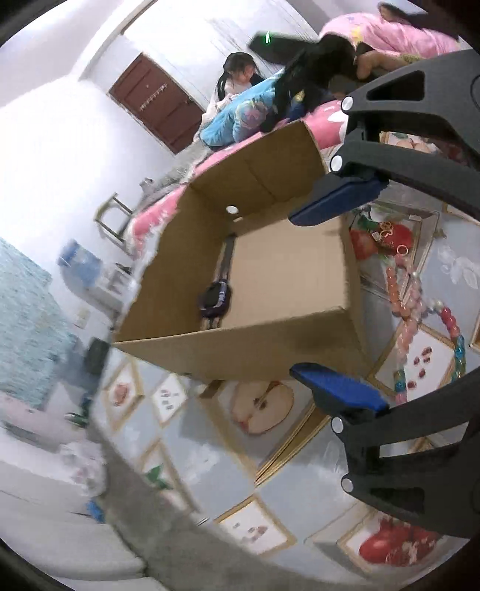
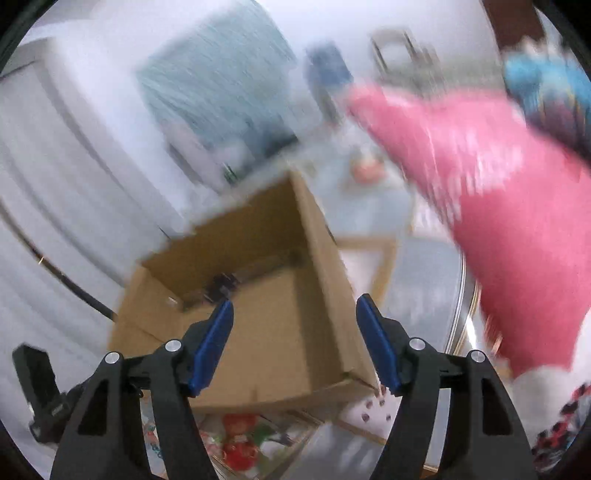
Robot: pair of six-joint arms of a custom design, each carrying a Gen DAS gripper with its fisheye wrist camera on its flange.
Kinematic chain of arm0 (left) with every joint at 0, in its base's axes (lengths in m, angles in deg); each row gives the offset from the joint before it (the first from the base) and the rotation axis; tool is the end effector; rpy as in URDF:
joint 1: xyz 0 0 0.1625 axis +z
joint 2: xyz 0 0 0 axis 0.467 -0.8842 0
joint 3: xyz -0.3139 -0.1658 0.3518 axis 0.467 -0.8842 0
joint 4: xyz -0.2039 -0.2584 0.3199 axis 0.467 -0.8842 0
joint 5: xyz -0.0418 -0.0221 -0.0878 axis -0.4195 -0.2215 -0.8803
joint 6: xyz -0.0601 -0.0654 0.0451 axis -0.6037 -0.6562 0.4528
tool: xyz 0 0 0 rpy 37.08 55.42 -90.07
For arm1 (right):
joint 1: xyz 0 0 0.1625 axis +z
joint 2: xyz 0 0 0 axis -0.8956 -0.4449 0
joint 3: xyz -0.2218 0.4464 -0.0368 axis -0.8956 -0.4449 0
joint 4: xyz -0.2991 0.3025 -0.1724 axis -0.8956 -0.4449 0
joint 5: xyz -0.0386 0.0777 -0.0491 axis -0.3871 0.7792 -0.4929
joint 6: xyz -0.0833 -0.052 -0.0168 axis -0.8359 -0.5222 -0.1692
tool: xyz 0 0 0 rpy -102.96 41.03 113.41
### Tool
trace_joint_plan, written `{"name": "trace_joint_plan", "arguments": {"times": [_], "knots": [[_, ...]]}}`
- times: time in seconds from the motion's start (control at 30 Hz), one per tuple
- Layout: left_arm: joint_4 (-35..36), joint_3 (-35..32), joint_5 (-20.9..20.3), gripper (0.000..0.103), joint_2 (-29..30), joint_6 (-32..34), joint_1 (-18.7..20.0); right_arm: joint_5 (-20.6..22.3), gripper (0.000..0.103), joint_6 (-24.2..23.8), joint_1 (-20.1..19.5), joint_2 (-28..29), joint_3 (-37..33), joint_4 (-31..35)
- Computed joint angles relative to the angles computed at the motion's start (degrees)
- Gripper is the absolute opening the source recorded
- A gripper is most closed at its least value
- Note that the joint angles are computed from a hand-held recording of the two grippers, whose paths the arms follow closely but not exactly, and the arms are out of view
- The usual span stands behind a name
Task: Organize jewelry
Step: 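Withdraw both tools from the box back toward the jewelry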
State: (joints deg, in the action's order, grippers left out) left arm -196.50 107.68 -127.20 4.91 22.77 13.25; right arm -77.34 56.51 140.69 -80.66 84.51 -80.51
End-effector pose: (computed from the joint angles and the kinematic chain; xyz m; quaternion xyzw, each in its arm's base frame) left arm -0.3919 -0.5952 0.0444 0.0506 0.9351 -0.3368 0.0978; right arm -0.0124 -0.6634 0.4546 0.0757 -0.9134 0.3851 0.1079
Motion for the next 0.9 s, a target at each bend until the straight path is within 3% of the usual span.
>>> {"name": "trace_joint_plan", "arguments": {"times": [0.07, 0.13, 0.37, 0.57, 0.73, 0.9], "knots": [[1.4, -0.4, 0.3, 0.075, 0.2, -1.5, 0.1, -0.5, 0.066, 2.0, -0.2, 0.2, -1.6, 5.6], [3.0, -0.8, 1.1, 0.075, 0.0, -1.9, 0.0, -2.7, 0.066, 0.5, 0.7, 0.0, -0.8, 4.9], [3.5, 1.5, -0.8, 0.075, -2.5, -3.9, 0.7, -1.8, 0.066, -0.9, 0.2, -1.0, 1.3, 6.0], [5.1, 0.7, 2.0, 0.076, -1.7, -2.5, -0.1, -3.1, 0.066, -1.1, 0.7, -2.3, 2.7, 5.7], [2.9, 1.5, 1.6, 0.076, -2.0, -0.5, -0.3, -0.5, 0.066, -3.1, -0.3, -3.0, 3.5, 3.7], [-1.7, 6.7, 7.6, 0.078, -4.6, 0.1, -3.3, 0.8, 0.066, -8.1, -0.9, -8.1, 10.3, -6.7]]}}
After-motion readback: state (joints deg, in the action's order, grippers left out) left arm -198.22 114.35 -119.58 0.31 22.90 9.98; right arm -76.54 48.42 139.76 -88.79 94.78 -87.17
